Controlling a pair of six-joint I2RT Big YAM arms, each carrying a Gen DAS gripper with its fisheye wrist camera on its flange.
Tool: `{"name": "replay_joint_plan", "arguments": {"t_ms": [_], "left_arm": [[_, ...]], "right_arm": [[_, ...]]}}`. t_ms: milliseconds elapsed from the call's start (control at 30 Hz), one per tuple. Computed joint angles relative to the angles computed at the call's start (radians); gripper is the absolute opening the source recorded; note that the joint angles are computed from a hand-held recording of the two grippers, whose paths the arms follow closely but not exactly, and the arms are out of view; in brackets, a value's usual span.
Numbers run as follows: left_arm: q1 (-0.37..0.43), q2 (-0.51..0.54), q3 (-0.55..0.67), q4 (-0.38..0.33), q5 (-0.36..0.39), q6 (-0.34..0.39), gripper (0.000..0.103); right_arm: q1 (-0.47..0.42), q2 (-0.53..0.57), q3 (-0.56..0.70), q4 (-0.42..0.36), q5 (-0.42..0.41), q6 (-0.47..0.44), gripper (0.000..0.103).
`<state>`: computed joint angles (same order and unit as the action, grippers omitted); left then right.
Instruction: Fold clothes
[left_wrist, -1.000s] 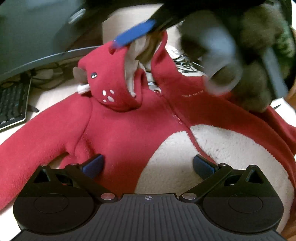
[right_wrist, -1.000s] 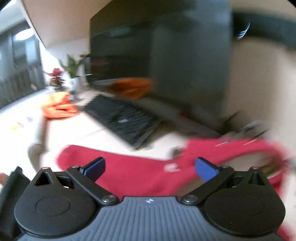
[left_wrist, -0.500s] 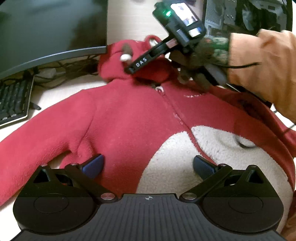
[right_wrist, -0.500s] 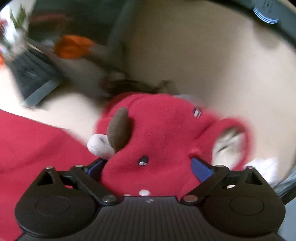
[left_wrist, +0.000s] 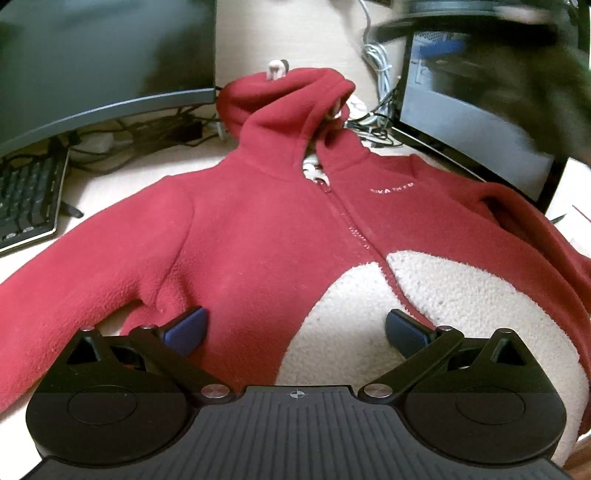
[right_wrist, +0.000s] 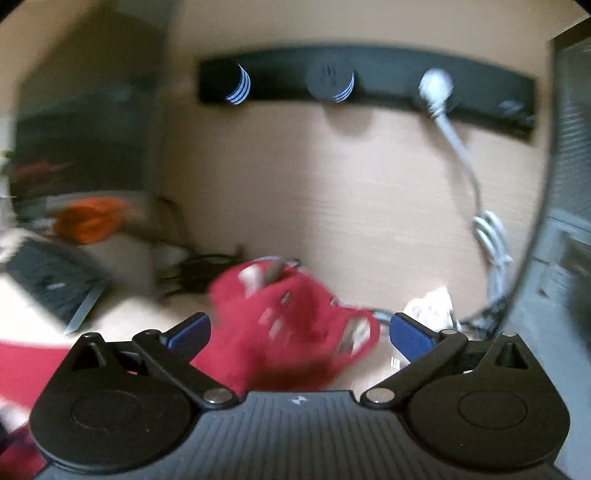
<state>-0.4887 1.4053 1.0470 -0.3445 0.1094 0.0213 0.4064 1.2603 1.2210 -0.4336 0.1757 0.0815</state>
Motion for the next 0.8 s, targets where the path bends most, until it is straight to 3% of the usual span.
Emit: {"name": "replay_joint_plan", "arguments": {"t_ms": [100,200,267,433,500,600,800], "left_arm": [[-0.004,0.004,0.005,-0.004,-0.01,0.003,0.103],[-0.008,0.008,0.01,-0.009,-0.021,0.01,0.103],[-0.009,0.009,0.011,-0.009,-0.024,0.011,0.103],[-0.018,0.005,0.008,-0.012,-0.054,0.015,0.103],[-0.021,0.001,0.006,-0.018,-0.064,0.019,0.103],[-0.019,-0.011,-0.005,-0.024,-0.068,0.016,0.103],[-0.008,-0.059,-0.048,-0.029,-0.084,0.01,0.103]], "right_arm": [[0.038,-0.224,-0.146,-0.084,0.022,0.103,0.103],[0.045,-0.463,-0.265,-0.218,0.05,0.286,0.103],[0.079,-0.606,-0.316,-0.368,0.127,0.456,0.103],[0.262,-0.813,-0.412,-0.613,0.301,0.8,0.103],[0.255,-0.852,-0.465,-0.623,0.273,0.886,0.103],[0.198,-0.89,-0.555,-0.557,0.174,0.958,0.103],[0.042,-0.86,-0.644,-0.467,-0.015,1.102,0.103]]}}
